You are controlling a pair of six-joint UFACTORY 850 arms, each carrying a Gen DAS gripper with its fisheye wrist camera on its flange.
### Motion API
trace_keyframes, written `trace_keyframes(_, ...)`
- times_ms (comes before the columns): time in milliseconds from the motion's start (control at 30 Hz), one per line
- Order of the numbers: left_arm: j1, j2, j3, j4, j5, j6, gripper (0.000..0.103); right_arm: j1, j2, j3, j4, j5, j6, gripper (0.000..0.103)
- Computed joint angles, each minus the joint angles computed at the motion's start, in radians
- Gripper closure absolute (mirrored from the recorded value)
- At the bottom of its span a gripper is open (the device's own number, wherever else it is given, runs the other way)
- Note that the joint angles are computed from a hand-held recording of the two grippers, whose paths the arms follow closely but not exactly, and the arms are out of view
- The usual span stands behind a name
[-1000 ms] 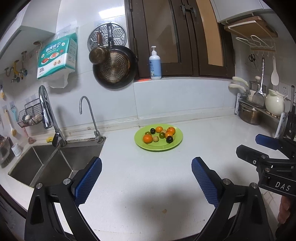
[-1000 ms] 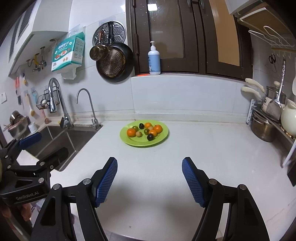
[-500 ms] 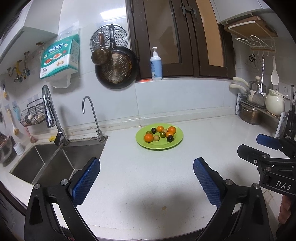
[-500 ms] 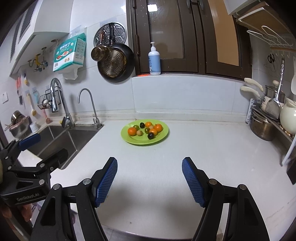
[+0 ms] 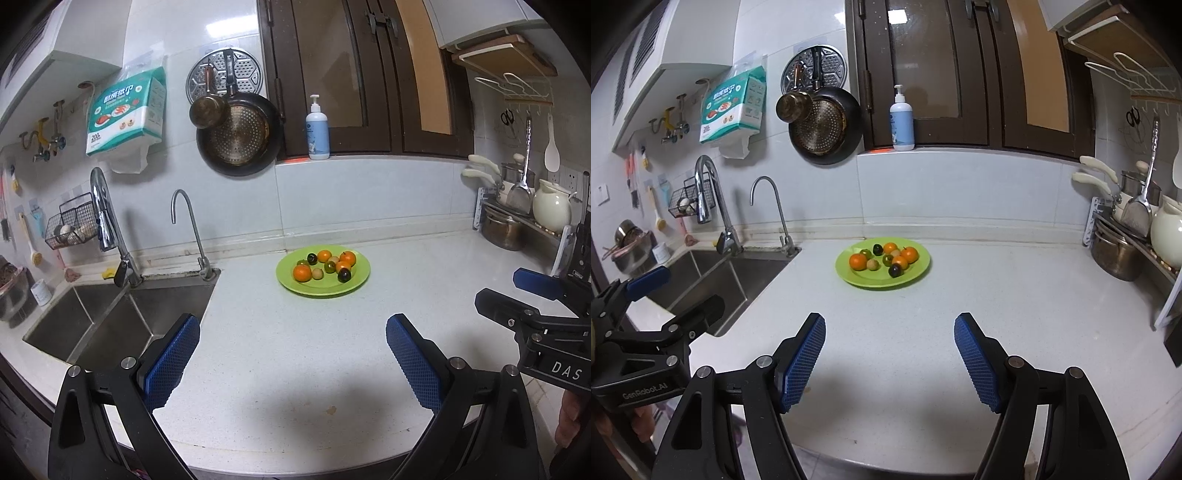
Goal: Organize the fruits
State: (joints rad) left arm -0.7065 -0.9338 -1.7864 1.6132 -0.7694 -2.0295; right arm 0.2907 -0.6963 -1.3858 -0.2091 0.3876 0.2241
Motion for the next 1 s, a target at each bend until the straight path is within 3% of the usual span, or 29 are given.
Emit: trace_keyframes(1000,0.013,-0.013,-0.026,-0.033,0.005,0.034,0.0,0.006,-0.017,-0.022,-0.012,-0.015,0.014,0.03)
